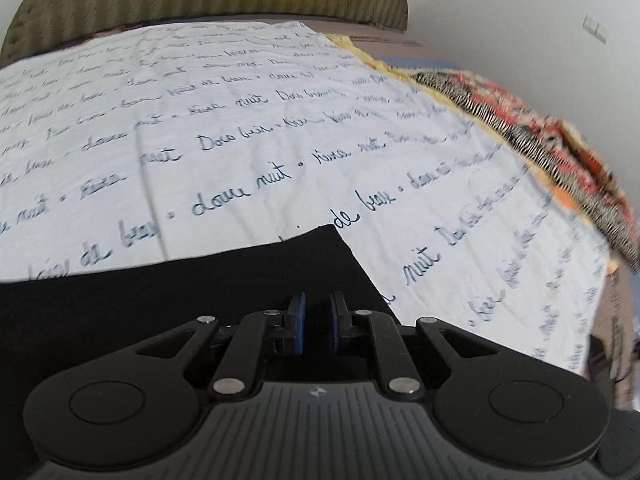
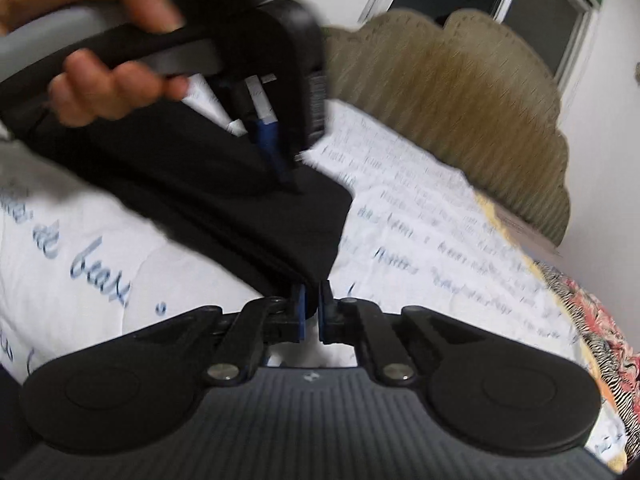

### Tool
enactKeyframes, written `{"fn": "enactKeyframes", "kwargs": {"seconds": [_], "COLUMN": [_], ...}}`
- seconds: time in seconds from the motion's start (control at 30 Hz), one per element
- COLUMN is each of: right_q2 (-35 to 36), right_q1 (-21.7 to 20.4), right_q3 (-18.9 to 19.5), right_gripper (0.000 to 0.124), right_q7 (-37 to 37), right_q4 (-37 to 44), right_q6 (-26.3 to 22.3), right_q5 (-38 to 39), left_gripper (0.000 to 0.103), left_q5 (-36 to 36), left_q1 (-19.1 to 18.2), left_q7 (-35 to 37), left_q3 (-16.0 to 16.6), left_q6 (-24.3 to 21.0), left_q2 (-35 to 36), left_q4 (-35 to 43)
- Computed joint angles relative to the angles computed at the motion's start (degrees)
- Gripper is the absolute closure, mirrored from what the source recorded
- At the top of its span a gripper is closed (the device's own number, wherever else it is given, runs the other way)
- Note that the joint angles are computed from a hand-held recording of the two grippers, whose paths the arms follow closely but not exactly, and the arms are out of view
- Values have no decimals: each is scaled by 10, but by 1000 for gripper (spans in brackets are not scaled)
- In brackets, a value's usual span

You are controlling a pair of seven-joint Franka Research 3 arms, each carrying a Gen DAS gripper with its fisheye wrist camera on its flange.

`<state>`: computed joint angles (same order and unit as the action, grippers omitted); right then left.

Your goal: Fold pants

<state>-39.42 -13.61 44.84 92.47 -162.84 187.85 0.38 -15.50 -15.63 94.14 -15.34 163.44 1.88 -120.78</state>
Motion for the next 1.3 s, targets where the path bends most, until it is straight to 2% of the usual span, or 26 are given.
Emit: {"fn": "enactKeyframes", "kwargs": {"seconds": [0.07, 0.1, 0.2, 0.3, 0.37, 0.43, 0.47, 0.53, 0.57, 0.6, 0.63, 0.67, 0.7, 0.8, 0.97, 1.07, 1.17, 1.23, 1.3], "right_q2": [-6, -3, -21, -35, -27, -10, 8, 33, 27, 16, 7, 0, -3, 2, 2, -13, 9, 34, 62], "right_q1": [-5, 9, 50, 64, 30, -6, -11, -17, -37, -51, -52, -49, -47, -36, -79, -83, -83, -87, -97], "right_q3": [9, -7, -57, -82, -53, -17, -11, -1, 22, 40, 43, 42, 40, 33, 90, 95, 90, 99, 119], "right_gripper": [115, 115, 116, 116, 116, 115, 115, 115, 115, 113, 113, 113, 109, 92, 92, 92, 92, 92, 92], "right_q7": [0, -1, -3, 33, 68, 76, 71, 57, 59, 67, 78, 90, 101, 109, 117, 144, 153, 151, 142], "right_q4": [4, 7, 7, 3, 8, 19, 27, 40, 42, 40, 40, 42, 43, 42, 66, 79, 100, 120, 145], "right_q6": [-12, -26, -64, -42, 5, 26, 27, -8, -26, -28, -33, -38, -32, 4, -45, -61, -39, -17, -4], "right_q5": [-4, -5, -15, -4, 13, 23, 25, 22, 16, 8, 6, 5, 3, 0, -20, -35, -53, -58, -59], "left_gripper": [89, 89, 89, 89, 89, 89, 88, 74, 48, 33, 20, 20, 20, 20, 16, 16, 16, 16, 15], "left_q5": [80, 100, 89, 98, 102, 132, 152, 208, 234, 265, 330, 393, 424, 426, 489, 472, 446, 436, 440], "left_q1": [-5, -5, 2, 2, 1, 4, 7, 22, 27, 34, 53, 69, 72, 52, 73, 72, 85, 103, 137], "left_q7": [-36, -48, -57, -101, -123, -159, -176, -221, -236, -248, -293, -345, -369, -355, -382, -388, -393, -397, -412], "left_q3": [5, 5, 1, 7, 11, 17, 19, 18, 18, 17, 3, -9, -12, 5, -7, 18, 37, 43, 34], "left_q6": [3, 14, 28, 34, 37, 41, 40, 26, 16, 11, 9, 7, 10, 30, 15, 35, 39, 30, 13], "left_q2": [20, 22, 3, -21, -44, -72, -83, -99, -101, -101, -102, -107, -112, -136, -186, -239, -291, -323, -355], "left_q4": [12, 9, -9, -31, -53, -82, -94, -109, -112, -116, -118, -121, -125, -150, -201, -256, -303, -327, -345]}}
